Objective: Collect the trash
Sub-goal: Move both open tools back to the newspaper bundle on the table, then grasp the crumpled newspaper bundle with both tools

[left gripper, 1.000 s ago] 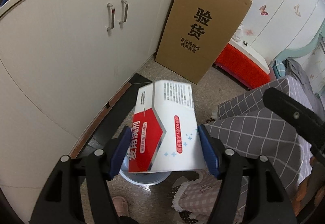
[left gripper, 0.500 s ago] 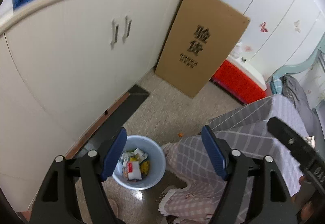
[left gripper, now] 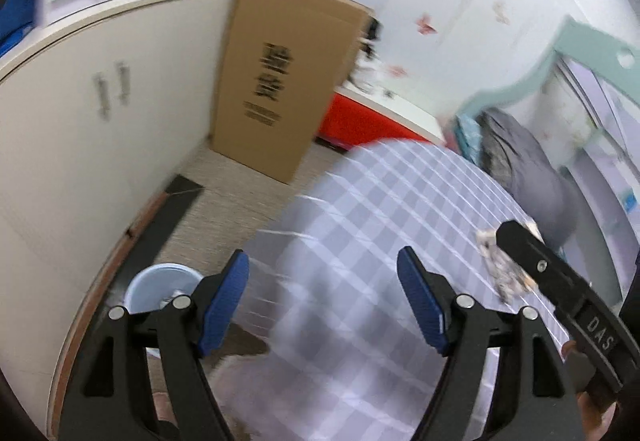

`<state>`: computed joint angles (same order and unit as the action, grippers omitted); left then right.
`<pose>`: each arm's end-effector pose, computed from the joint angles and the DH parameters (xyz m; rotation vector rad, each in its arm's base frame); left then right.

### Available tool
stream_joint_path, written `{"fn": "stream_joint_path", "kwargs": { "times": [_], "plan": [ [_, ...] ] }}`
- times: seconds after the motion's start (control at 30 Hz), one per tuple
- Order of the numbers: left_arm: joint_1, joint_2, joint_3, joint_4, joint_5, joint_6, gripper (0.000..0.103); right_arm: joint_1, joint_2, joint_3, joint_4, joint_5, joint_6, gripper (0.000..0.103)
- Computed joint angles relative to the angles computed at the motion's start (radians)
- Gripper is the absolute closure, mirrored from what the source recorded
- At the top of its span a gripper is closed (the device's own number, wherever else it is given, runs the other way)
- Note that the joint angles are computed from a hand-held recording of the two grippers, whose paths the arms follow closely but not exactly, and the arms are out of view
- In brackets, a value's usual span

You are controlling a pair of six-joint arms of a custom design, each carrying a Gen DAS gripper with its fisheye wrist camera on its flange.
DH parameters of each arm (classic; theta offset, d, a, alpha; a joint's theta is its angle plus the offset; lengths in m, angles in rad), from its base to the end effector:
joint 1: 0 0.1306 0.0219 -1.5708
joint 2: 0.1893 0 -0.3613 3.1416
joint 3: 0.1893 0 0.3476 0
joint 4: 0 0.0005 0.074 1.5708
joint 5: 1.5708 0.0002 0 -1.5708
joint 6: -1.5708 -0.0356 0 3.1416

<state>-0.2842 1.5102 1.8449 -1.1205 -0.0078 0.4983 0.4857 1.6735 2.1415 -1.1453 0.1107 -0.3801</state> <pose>0.4548 -0.1331 0.5254 -0.2589 2.3735 -0.3683 0.4630 0.2394 0.5647 -0.0595 2.2648 0.3412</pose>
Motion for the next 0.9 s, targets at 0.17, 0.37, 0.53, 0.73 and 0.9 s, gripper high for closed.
{"fn": "stream_joint_path", "kwargs": {
  "times": [0.17, 0.37, 0.53, 0.73, 0.9],
  "plan": [
    [-0.139, 0.12, 0.134, -0.028, -0.01, 0.021, 0.028, -0.135, -0.097, -0.137, 0.014, 0.003, -0.005, 0.024],
    [-0.234, 0.286, 0.332, -0.075, -0.015, 0.04, 0.028, -0.28, -0.134, -0.227, 0.013, -0.034, -0.022, 0.029],
    [-0.265, 0.409, 0.49, -0.131, -0.007, 0.064, 0.028, -0.341, -0.106, -0.239, 0.009, -0.124, -0.011, 0.035],
    [-0.271, 0.512, 0.617, -0.156, 0.005, 0.088, 0.029, -0.352, -0.068, -0.222, 0.01, -0.214, -0.003, 0.049],
    [-0.272, 0.541, 0.649, -0.135, 0.02, 0.09, 0.037, -0.368, -0.068, -0.243, 0.036, -0.295, 0.009, 0.064]
  ]
}}
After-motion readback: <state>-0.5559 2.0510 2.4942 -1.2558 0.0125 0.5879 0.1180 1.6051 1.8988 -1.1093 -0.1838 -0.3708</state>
